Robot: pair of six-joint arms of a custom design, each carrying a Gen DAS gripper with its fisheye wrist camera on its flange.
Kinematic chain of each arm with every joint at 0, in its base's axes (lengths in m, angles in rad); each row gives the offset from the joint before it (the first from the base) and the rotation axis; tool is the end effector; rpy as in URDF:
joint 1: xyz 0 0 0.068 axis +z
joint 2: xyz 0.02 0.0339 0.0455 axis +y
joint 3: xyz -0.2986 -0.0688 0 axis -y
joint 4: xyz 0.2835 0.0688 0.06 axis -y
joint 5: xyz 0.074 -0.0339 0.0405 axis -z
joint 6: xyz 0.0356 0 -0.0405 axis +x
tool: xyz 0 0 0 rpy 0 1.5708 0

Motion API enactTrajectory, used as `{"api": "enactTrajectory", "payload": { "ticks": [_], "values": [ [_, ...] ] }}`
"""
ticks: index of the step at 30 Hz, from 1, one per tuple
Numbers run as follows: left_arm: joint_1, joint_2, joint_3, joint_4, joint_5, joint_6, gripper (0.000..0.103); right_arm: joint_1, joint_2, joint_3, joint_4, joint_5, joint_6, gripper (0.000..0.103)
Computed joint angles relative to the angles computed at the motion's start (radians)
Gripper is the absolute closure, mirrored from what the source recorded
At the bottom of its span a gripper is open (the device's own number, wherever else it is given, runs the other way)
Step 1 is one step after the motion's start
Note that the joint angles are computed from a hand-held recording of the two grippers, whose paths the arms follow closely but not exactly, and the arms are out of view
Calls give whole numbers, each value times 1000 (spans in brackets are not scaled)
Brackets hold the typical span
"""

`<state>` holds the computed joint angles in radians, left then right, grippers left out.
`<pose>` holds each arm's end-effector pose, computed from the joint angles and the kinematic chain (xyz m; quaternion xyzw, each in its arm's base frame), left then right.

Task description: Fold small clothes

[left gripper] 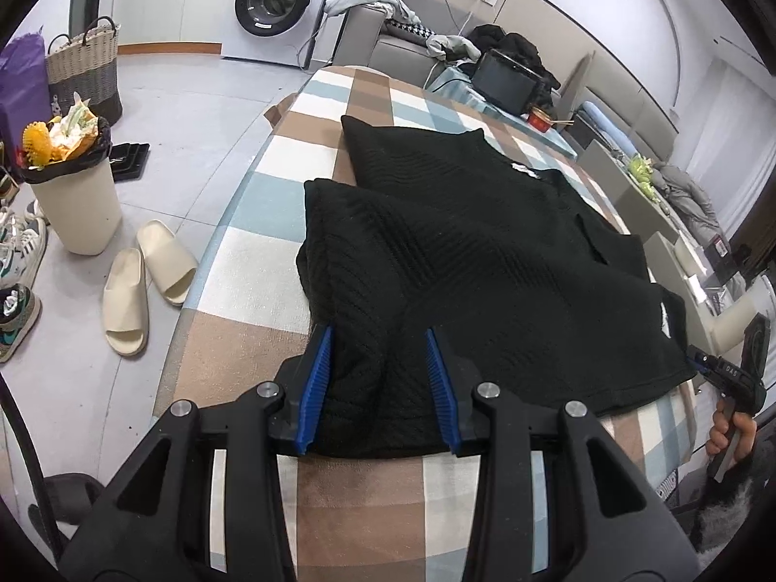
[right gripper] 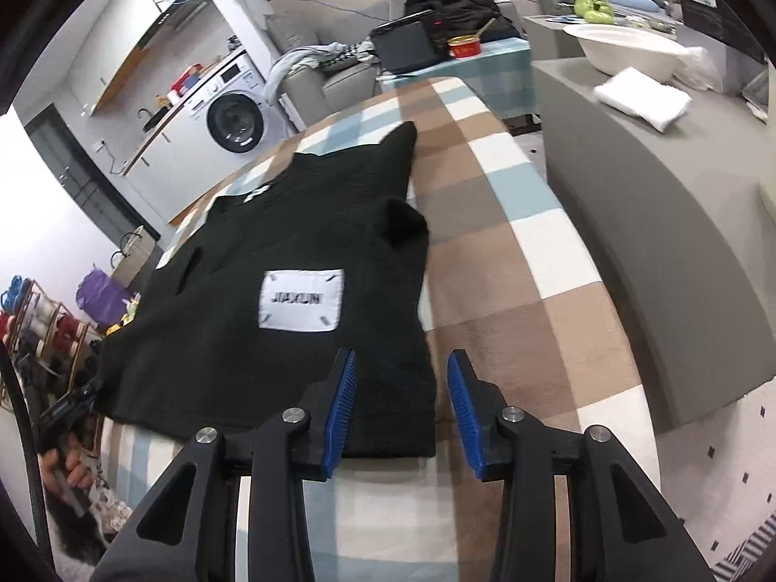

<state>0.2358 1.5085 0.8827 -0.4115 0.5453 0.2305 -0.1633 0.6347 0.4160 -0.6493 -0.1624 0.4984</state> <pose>0.3149 0.0567 0.2042 0.0685 0.9292 -0.1941 0.3070 0.1389 -0.0171 0.2043 0.2776 0.8941 0.1323 0.3256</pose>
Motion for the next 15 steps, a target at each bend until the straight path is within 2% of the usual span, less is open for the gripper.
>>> {"api": "enactTrajectory", "payload": {
  "ticks": [3, 4, 8, 11, 15],
  "values": [
    [-17, 7, 12, -4, -1, -10, 69, -9, 60, 3, 50, -13, -17, 64],
    [-24, 5, 16, -5, 1, -12, 69, 21, 94, 25, 53, 13, -11, 64],
    [-17, -12, 14, -8, 35, -15, 69, 97, 83, 65, 61, 4, -31, 64],
    [-21, 4, 14, 3, 16, -34, 69, 140, 125, 81, 45, 52, -35, 64],
    [-32, 26, 13, 21, -17, -51, 69, 111, 147, 55, 64, 39, -23, 67]
  ]
}}
